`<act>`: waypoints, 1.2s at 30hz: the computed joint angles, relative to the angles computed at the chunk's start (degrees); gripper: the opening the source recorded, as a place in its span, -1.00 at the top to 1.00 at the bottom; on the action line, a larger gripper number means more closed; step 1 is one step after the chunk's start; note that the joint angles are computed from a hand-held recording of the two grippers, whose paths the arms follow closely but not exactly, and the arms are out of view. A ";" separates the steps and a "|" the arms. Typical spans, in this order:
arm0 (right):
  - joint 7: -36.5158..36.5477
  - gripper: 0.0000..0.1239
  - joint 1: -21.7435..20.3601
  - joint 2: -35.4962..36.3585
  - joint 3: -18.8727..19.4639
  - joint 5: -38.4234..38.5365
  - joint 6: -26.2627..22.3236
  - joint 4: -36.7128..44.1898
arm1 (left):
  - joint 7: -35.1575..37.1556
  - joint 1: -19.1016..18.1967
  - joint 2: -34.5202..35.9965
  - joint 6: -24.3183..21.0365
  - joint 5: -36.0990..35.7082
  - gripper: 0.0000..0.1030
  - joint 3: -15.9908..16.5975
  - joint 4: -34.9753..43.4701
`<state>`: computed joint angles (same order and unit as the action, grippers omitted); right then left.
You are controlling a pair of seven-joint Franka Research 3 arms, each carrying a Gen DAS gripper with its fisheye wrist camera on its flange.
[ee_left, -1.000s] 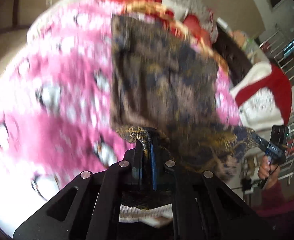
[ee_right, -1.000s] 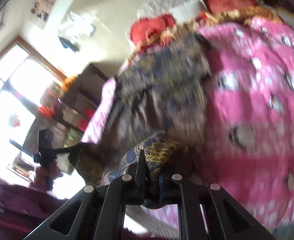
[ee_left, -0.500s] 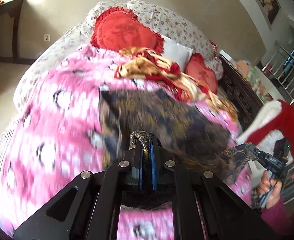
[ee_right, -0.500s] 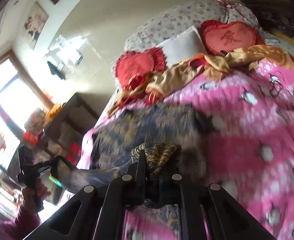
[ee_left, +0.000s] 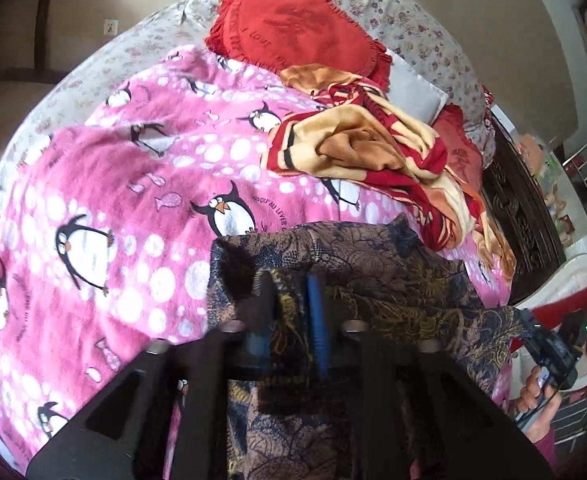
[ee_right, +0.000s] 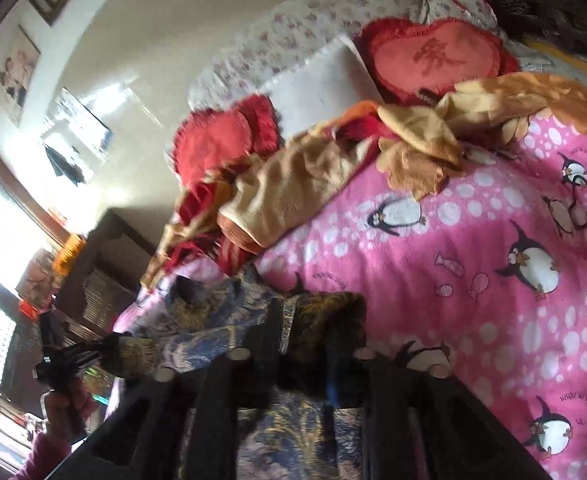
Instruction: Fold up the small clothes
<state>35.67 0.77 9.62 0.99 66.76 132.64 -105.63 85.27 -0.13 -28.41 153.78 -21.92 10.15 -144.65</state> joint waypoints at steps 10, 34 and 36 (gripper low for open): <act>-14.53 0.60 5.79 -12.81 0.06 -12.15 7.38 -15.69 | 2.54 -4.94 -13.29 -3.04 7.97 -0.19 -2.79 -7.78; -5.64 0.25 5.13 -8.23 1.98 -10.58 12.01 -11.09 | 5.45 1.20 -7.30 -6.54 1.59 -0.23 -1.68 -3.09; -6.57 0.25 4.87 -12.29 -0.25 -11.52 10.08 -16.70 | 4.95 1.08 -11.85 -9.57 2.92 -0.23 -1.67 -7.37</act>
<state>29.10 5.64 -2.66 0.74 55.24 142.72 -122.33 90.22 0.96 -40.26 144.21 -19.00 8.48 -152.01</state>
